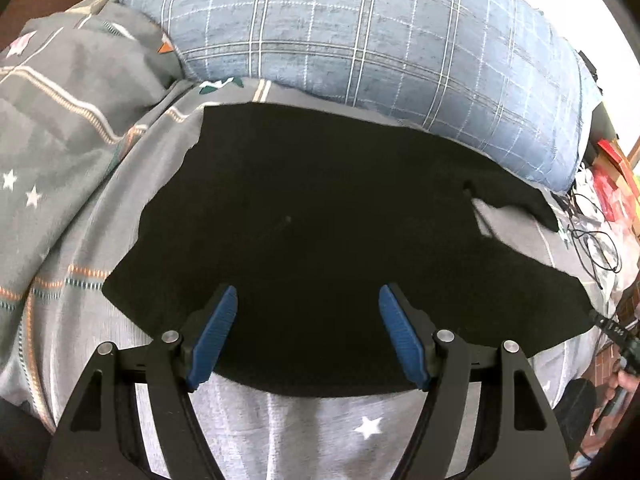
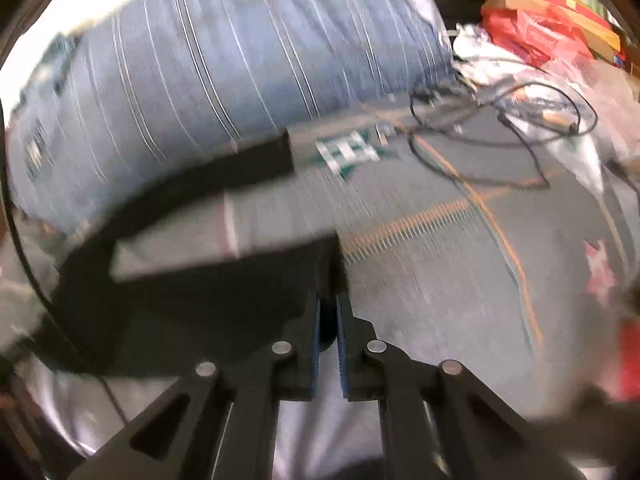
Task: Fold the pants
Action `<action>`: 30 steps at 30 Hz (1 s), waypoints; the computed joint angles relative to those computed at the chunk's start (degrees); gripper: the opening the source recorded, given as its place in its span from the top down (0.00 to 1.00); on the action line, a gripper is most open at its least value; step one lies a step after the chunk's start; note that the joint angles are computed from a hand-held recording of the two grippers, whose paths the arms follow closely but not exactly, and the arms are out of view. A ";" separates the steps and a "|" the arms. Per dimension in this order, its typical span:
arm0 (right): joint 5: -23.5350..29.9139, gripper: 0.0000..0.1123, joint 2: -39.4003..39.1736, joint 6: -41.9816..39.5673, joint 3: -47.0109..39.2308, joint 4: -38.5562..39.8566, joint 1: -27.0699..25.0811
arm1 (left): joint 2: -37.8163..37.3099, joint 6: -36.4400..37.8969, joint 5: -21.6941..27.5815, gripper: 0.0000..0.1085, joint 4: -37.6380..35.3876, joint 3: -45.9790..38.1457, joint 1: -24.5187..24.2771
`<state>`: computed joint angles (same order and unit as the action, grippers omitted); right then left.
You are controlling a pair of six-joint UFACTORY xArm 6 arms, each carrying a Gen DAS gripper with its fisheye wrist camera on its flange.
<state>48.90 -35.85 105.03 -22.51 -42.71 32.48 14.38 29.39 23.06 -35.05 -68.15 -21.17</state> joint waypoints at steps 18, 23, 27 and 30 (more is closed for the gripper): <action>-15.69 0.51 12.47 10.15 -11.18 -22.80 -1.16 | -0.76 -3.79 -2.67 0.32 7.93 0.66 0.54; -26.51 0.51 23.30 14.36 -19.77 -31.42 -4.83 | -0.03 -2.19 -2.60 0.32 7.13 -0.92 0.70; -30.82 0.51 30.38 6.88 -27.07 -30.16 -6.64 | 2.12 -1.54 -1.51 0.30 8.10 -4.28 0.67; -35.06 0.48 35.65 -0.32 -32.38 -28.02 -8.88 | 4.89 0.76 2.07 0.24 6.13 -8.87 1.09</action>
<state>13.84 -0.19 104.71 -54.89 -70.73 23.61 19.27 30.15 25.13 -28.92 -77.02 -20.08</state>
